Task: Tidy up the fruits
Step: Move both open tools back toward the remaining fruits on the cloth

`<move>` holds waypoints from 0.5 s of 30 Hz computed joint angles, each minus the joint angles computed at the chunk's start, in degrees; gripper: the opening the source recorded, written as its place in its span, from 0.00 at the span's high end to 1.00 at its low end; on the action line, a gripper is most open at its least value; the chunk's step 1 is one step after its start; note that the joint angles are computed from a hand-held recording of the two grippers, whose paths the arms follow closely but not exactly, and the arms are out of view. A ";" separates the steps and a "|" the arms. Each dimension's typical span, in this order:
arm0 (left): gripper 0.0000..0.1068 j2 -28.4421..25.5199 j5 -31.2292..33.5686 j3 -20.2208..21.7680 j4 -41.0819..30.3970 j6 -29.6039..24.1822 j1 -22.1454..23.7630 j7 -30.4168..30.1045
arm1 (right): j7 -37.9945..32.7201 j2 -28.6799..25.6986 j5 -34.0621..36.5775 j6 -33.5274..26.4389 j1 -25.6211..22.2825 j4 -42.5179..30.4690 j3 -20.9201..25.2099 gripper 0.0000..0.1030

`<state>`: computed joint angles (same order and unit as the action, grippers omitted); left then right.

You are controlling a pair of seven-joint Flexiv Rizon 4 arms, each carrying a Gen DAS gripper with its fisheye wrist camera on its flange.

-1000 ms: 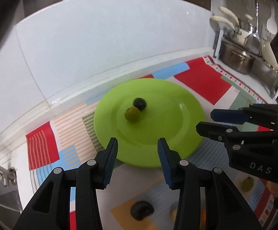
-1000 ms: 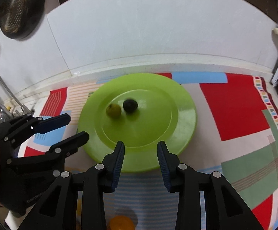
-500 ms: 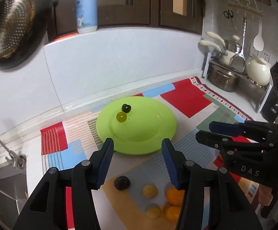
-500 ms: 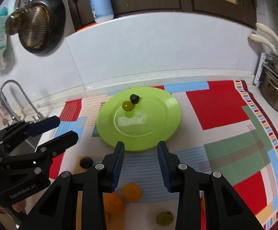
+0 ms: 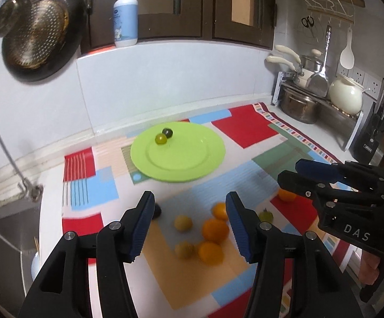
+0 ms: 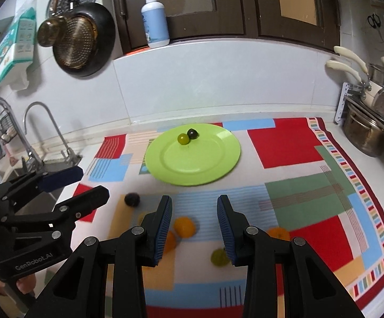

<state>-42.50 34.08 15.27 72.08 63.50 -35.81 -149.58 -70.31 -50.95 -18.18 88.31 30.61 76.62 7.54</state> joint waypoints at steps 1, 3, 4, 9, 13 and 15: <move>0.49 0.27 0.02 0.21 0.52 -0.32 -0.62 -0.98 | -0.25 0.62 0.04 0.58 -0.08 1.27 0.09 0.65; 0.49 0.79 0.51 0.71 1.34 -1.12 -1.85 -3.03 | -0.39 1.88 0.17 1.73 -0.03 3.78 -0.13 0.65; 0.49 1.05 0.85 0.86 1.68 -1.59 -2.39 -4.04 | -0.56 2.34 0.19 2.21 -0.21 4.76 0.05 0.65; 0.49 2.46 3.19 0.59 3.00 -5.38 -4.91 -8.31 | -1.54 4.74 0.19 4.99 -1.19 9.71 1.07 0.65; 0.49 3.53 5.20 -0.40 3.94 -7.70 -5.94 -12.02 | -2.58 5.93 -0.03 6.57 -2.45 12.55 2.64 0.65; 0.49 3.97 6.49 -0.74 4.19 -9.22 -6.69 -14.01 | -3.42 6.41 -0.29 7.23 -3.43 13.84 3.92 0.65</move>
<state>-38.53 40.57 14.53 76.27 54.28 -42.49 -163.59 -73.73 -44.54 -18.47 95.55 27.18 90.46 11.46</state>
